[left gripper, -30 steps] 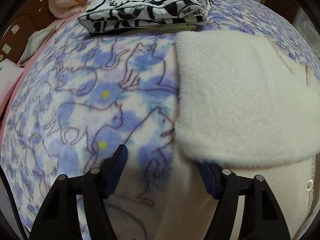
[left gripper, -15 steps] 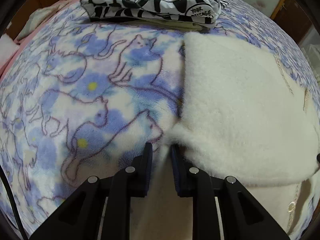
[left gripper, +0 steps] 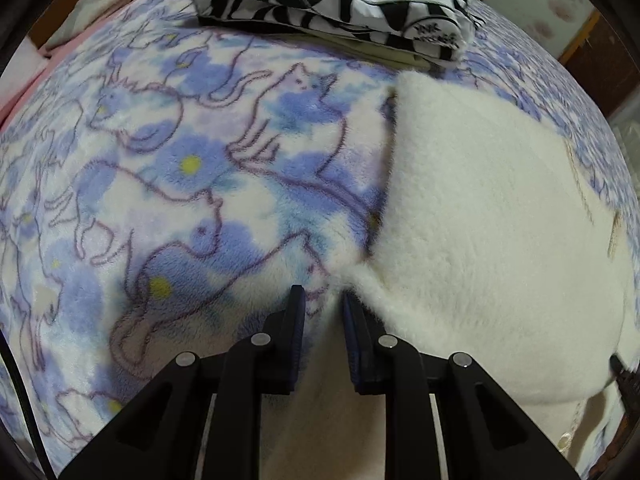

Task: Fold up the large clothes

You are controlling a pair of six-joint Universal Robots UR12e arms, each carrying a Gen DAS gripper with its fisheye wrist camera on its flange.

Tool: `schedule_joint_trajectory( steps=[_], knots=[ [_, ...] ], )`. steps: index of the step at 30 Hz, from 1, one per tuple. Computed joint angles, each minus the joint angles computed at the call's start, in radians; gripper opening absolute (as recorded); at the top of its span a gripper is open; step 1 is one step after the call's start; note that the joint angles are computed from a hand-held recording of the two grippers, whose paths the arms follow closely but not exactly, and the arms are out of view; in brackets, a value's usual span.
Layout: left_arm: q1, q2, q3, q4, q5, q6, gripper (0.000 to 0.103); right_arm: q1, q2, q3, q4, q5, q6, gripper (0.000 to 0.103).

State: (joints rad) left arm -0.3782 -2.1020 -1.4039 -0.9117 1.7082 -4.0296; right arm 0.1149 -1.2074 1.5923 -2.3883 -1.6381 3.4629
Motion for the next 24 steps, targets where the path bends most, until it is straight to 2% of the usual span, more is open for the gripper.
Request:
schedule_joint_trajectory(
  steps=[2,3,4,5,6,7,9,10,11,13,14,20,24],
  knots=[
    [0.011,0.001,-0.001,0.0,-0.017,-0.021,0.018,-0.002,-0.007,0.008,0.007,0.011,0.019,0.014],
    [0.008,-0.001,-0.001,0.001,-0.002,-0.031,0.017,-0.002,-0.01,0.01,0.015,0.013,0.028,0.014],
    [0.001,-0.006,0.018,-0.038,0.054,-0.045,0.01,-0.002,-0.013,0.015,0.019,0.013,0.039,0.014],
    [-0.005,-0.015,0.045,-0.12,0.133,-0.058,0.005,0.001,-0.016,0.019,0.018,0.004,0.047,0.014],
    [0.004,-0.017,0.053,-0.171,0.17,-0.059,0.005,0.002,-0.019,0.024,0.015,-0.002,0.053,0.014],
    [0.016,-0.012,0.052,-0.181,0.165,-0.082,0.005,0.001,-0.021,0.029,0.014,0.001,0.067,0.014],
    [0.059,0.024,-0.009,-0.088,0.054,-0.159,0.005,-0.001,-0.024,0.034,0.01,0.009,0.099,0.014],
    [0.071,0.039,-0.028,-0.056,0.031,-0.163,0.005,0.001,-0.023,0.033,0.009,0.003,0.101,0.014],
    [0.072,0.044,-0.027,-0.066,0.049,-0.146,0.005,0.005,-0.022,0.03,0.011,-0.007,0.099,0.014],
    [0.061,0.048,-0.004,-0.129,0.144,-0.09,0.005,0.01,-0.022,0.025,0.018,-0.02,0.099,0.015],
    [0.06,0.051,-0.002,-0.133,0.155,-0.067,0.005,0.01,-0.024,0.023,0.02,-0.02,0.106,0.015],
    [0.059,0.073,-0.01,-0.085,0.061,0.037,0.009,0.008,-0.044,0.011,0.054,-0.015,0.128,0.02],
    [0.023,0.065,0.023,-0.07,0.061,0.113,0.024,0.018,-0.067,0.015,0.046,-0.103,0.093,0.028]
  ],
)
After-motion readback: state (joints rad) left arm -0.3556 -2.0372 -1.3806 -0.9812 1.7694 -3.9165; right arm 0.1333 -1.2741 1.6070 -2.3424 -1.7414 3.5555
